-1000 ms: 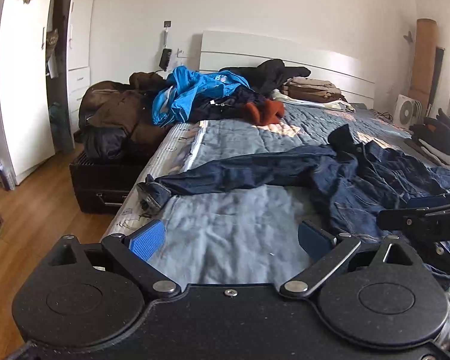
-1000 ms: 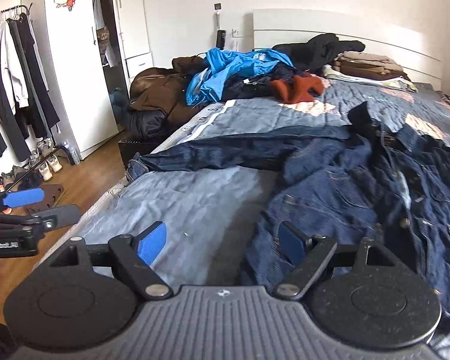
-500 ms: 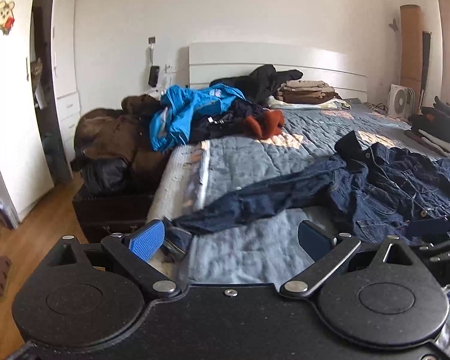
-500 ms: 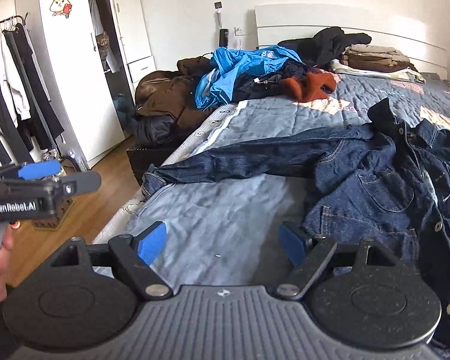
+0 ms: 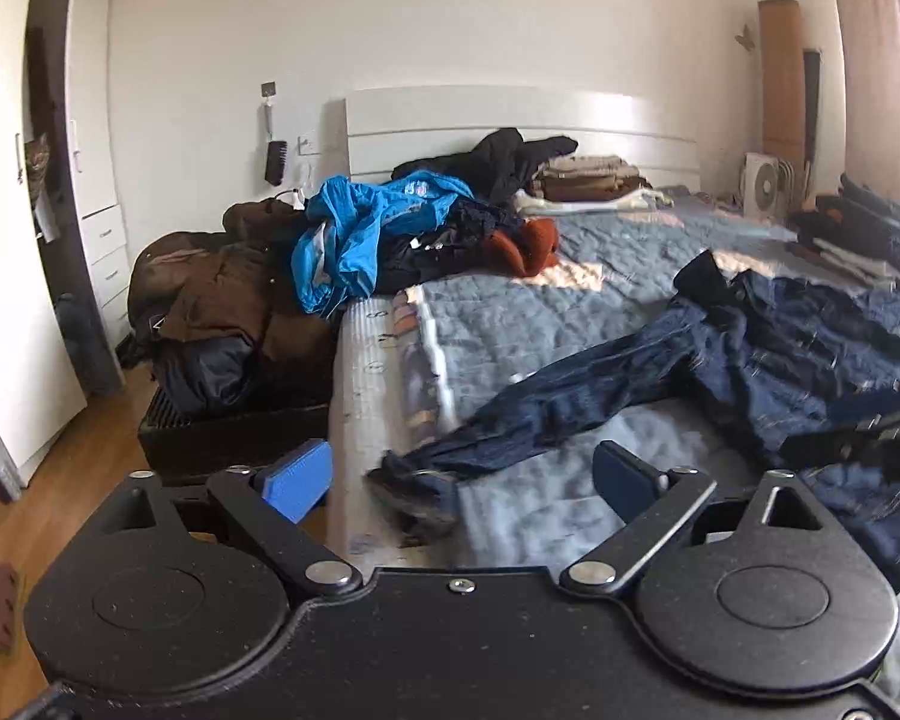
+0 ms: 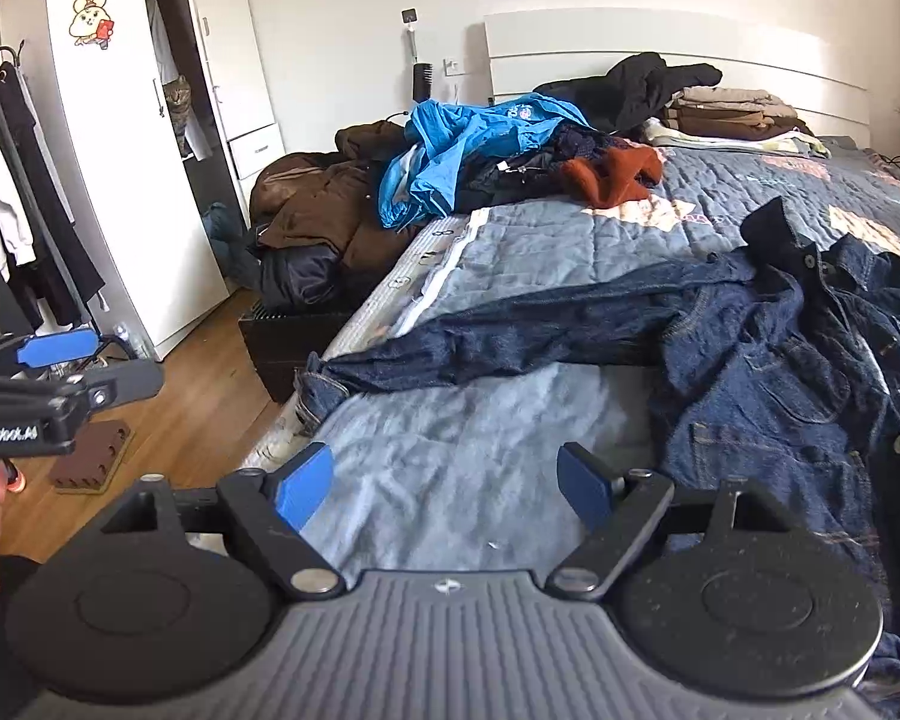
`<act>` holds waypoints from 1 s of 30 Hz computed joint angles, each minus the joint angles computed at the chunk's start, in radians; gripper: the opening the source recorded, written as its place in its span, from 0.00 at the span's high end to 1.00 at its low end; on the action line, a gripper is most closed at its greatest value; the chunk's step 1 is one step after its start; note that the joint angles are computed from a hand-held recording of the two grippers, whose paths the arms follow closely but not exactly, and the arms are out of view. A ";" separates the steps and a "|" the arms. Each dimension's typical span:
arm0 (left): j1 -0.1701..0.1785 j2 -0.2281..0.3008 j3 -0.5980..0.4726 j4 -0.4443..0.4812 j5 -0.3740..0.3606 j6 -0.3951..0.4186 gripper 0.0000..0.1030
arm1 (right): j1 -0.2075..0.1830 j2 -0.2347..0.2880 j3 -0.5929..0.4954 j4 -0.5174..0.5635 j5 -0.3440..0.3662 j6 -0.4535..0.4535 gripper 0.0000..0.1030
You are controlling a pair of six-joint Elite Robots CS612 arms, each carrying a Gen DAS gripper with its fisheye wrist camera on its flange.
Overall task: Fold clothes
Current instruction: 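Grasp the jeans leg hem with the left tool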
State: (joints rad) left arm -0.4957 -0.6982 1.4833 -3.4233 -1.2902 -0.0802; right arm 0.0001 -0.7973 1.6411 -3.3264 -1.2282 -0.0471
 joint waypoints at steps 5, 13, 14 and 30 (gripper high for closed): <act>0.065 0.028 -0.065 0.093 -0.101 0.037 0.28 | 0.031 0.026 -0.069 0.072 0.006 -0.012 0.21; 0.139 0.107 -0.200 0.265 -0.313 -0.079 0.64 | 0.101 0.110 -0.247 0.216 -0.039 -0.081 0.21; 0.147 0.122 -0.225 0.289 -0.340 -0.118 0.64 | 0.108 0.120 -0.267 0.233 -0.048 -0.088 0.21; 0.191 0.304 -0.560 0.618 -0.547 -0.523 0.60 | 0.112 0.236 -0.484 0.437 -0.003 -0.184 0.21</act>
State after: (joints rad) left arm -0.3052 -0.3945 0.9233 -2.8057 -1.8372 -0.6035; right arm 0.1120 -0.5613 1.1570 -2.8897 -1.2309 -0.2309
